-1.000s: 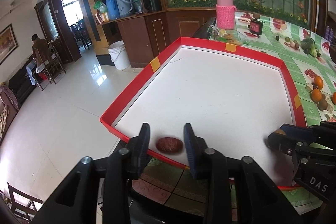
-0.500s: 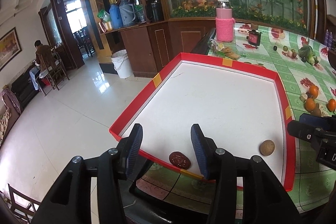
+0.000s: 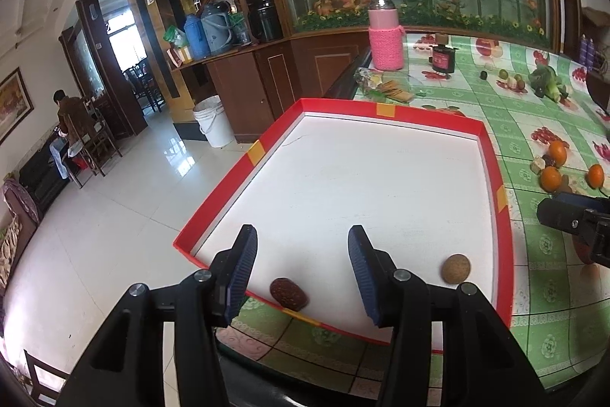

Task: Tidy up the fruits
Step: 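Move both open tools back over the fruits on the tablecloth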

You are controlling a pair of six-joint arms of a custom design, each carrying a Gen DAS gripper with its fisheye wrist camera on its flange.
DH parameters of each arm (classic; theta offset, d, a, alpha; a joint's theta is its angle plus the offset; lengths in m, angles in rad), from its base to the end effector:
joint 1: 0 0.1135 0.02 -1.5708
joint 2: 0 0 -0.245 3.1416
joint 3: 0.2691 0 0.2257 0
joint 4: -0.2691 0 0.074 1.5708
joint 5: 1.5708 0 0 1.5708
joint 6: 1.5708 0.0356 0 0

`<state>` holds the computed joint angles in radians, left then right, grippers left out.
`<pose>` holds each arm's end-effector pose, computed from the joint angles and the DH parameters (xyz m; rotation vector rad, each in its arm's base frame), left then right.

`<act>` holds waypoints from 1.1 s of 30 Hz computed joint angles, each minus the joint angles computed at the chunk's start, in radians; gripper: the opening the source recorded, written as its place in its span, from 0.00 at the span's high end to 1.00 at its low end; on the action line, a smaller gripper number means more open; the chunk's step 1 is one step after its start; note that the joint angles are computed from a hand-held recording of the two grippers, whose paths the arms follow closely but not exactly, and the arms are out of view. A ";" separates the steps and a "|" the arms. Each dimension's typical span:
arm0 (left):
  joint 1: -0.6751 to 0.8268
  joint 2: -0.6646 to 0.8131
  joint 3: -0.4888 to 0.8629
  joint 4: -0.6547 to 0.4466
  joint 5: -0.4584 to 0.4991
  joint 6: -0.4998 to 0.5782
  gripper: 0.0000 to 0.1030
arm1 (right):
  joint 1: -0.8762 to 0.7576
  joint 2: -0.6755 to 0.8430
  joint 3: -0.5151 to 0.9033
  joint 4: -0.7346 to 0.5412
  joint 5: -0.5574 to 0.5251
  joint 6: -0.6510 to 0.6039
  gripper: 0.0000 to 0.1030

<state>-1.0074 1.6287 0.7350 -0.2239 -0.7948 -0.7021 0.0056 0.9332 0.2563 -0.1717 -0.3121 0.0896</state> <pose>0.1606 -0.2067 0.1372 0.1270 2.2585 0.2287 0.1526 0.0118 0.1399 -0.0417 2.4073 0.4209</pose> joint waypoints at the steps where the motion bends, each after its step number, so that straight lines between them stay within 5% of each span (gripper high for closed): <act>1: -0.007 0.007 0.011 -0.005 0.002 0.003 0.52 | -0.030 -0.002 -0.001 -0.005 -0.019 -0.016 0.57; 6: -0.069 0.056 0.099 -0.021 0.028 0.030 0.49 | -0.256 -0.035 -0.007 -0.089 -0.138 -0.176 0.57; 9: -0.100 0.109 0.168 -0.004 0.078 0.073 0.48 | -0.515 -0.022 0.000 -0.173 -0.239 -0.377 0.57; 16: -0.133 0.244 0.353 -0.008 0.198 0.159 0.48 | -1.030 0.226 0.096 -0.243 -0.334 -0.807 0.57; 22: -0.166 0.315 0.451 -0.043 0.243 0.177 0.47 | -1.180 0.405 0.194 -0.195 -0.339 -0.862 0.56; 33: -0.164 0.419 0.566 -0.111 0.338 0.173 0.47 | -1.063 0.560 0.255 -0.022 -0.268 -0.732 0.52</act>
